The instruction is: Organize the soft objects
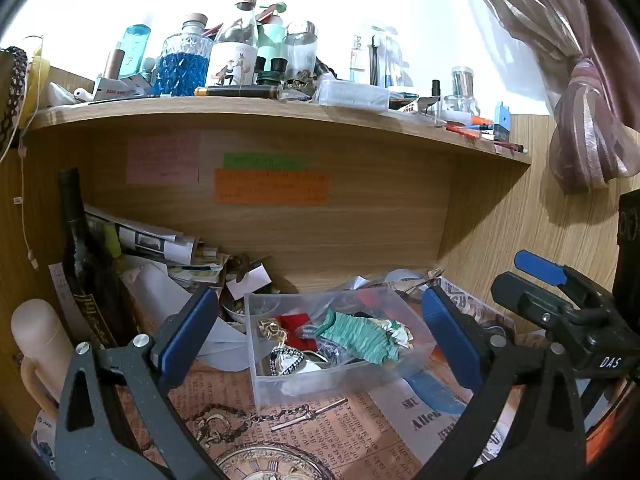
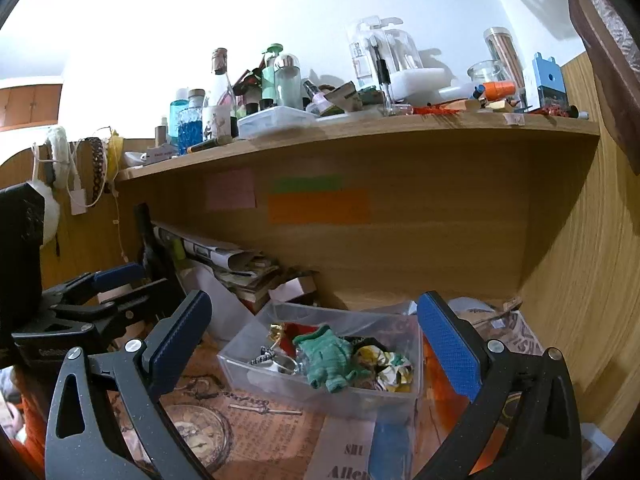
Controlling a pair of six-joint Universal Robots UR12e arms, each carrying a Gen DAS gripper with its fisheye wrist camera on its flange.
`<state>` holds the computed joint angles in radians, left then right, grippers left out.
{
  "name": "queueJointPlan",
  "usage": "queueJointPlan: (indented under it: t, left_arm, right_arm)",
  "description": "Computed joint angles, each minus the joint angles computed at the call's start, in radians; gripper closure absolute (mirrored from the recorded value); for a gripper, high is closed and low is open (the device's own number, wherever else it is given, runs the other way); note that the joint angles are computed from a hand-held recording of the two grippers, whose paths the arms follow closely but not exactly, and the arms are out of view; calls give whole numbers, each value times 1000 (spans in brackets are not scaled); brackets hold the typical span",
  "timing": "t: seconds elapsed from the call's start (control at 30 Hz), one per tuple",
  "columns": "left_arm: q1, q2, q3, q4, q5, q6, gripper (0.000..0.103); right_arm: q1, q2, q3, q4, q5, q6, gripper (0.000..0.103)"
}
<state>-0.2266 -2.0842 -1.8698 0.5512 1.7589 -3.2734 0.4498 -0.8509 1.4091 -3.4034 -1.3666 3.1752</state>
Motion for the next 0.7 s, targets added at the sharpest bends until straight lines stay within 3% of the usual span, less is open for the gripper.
queueJointPlan:
  t: [0.7]
  left_arm:
    - [-2, -4, 2, -4, 6, 2, 0]
  right_arm:
    - [2, 2, -1, 6, -2, -6, 0]
